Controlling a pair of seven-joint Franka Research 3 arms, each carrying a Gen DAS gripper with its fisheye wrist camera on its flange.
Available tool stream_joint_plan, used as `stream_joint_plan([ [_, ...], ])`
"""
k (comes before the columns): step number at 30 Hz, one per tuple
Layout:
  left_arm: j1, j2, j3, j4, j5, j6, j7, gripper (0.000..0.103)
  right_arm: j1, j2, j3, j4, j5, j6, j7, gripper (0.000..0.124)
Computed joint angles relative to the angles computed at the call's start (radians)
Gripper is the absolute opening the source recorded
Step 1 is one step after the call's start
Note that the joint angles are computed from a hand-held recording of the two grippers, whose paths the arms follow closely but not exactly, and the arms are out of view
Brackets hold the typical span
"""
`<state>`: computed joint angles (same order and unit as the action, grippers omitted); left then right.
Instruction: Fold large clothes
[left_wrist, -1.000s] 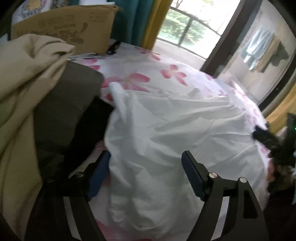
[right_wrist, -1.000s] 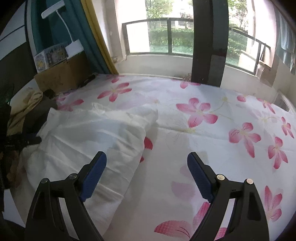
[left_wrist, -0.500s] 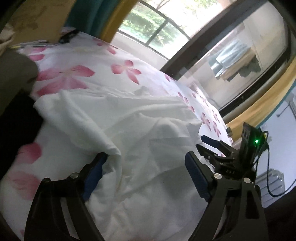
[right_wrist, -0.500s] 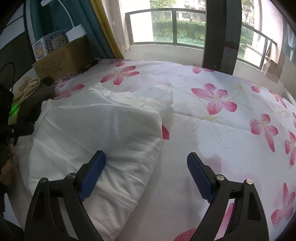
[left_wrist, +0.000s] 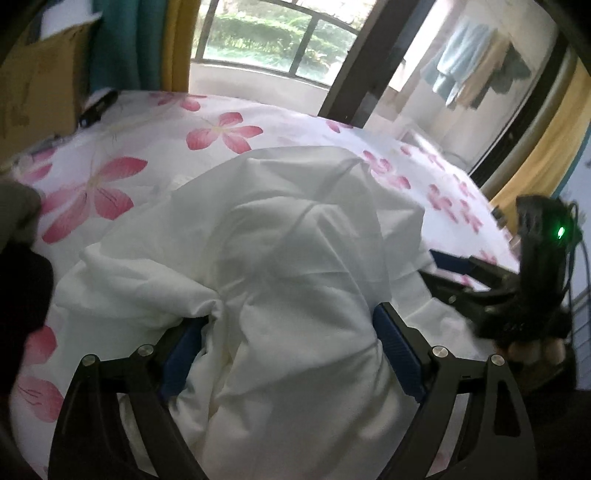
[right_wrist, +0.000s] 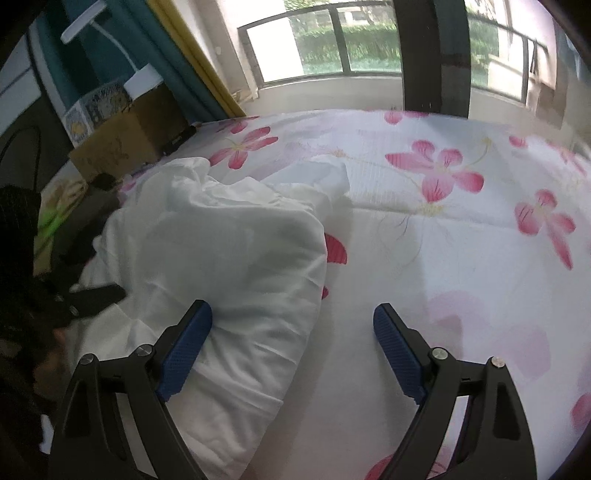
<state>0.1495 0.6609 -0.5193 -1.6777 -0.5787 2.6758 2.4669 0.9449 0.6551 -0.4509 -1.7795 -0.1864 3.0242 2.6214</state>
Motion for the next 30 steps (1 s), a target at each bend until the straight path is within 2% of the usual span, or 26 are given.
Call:
stream_joint_plan([
  [4,-0.008,0.000,-0.002,-0.018,0.011,0.061,0.006,0.086,-0.005,0.002,0.007,0.001,0.007,0.010,-0.006,0.088],
  [7,0.015,0.000,-0.029,-0.036,0.013,0.096,0.021,0.076,-0.008,0.004,0.011,-0.001,0.021,0.027,-0.012,0.088],
  [9,0.037,0.004,-0.050,-0.038,0.011,0.087,0.032,0.060,-0.016,0.003,0.024,-0.002,0.037,0.042,-0.028,0.088],
  [12,0.060,0.011,-0.072,-0.032,-0.005,0.055,0.050,0.047,-0.045,0.003,0.065,-0.003,0.075,0.076,-0.075,0.088],
  [14,0.063,0.008,-0.079,-0.041,-0.020,0.060,0.064,0.041,-0.053,0.012,0.084,0.017,0.095,0.072,-0.113,0.088],
  [16,0.070,0.004,-0.088,-0.052,-0.038,0.073,0.081,0.038,-0.029,0.028,0.065,0.036,0.106,0.065,-0.131,0.081],
  [19,0.090,0.003,-0.107,-0.059,-0.071,0.076,0.108,0.033,-0.045,0.037,0.090,0.033,0.144,0.117,-0.169,0.067],
  [21,0.105,0.001,-0.118,-0.062,-0.098,0.067,0.125,0.031,-0.090,0.035,0.143,0.021,0.177,0.173,-0.203,0.050],
  [24,0.123,-0.008,-0.127,-0.059,-0.150,0.036,0.149,0.029,-0.133,0.034,0.195,0.025,0.205,0.216,-0.256,0.032],
  [26,0.125,-0.026,-0.128,-0.074,-0.186,0.046,0.186,0.029,-0.120,0.038,0.185,0.038,0.223,0.221,-0.283,0.027],
  [30,0.135,-0.062,-0.130,-0.103,-0.268,0.075,0.264,0.028,-0.019,0.049,0.080,0.072,0.255,0.199,-0.329,0.023],
])
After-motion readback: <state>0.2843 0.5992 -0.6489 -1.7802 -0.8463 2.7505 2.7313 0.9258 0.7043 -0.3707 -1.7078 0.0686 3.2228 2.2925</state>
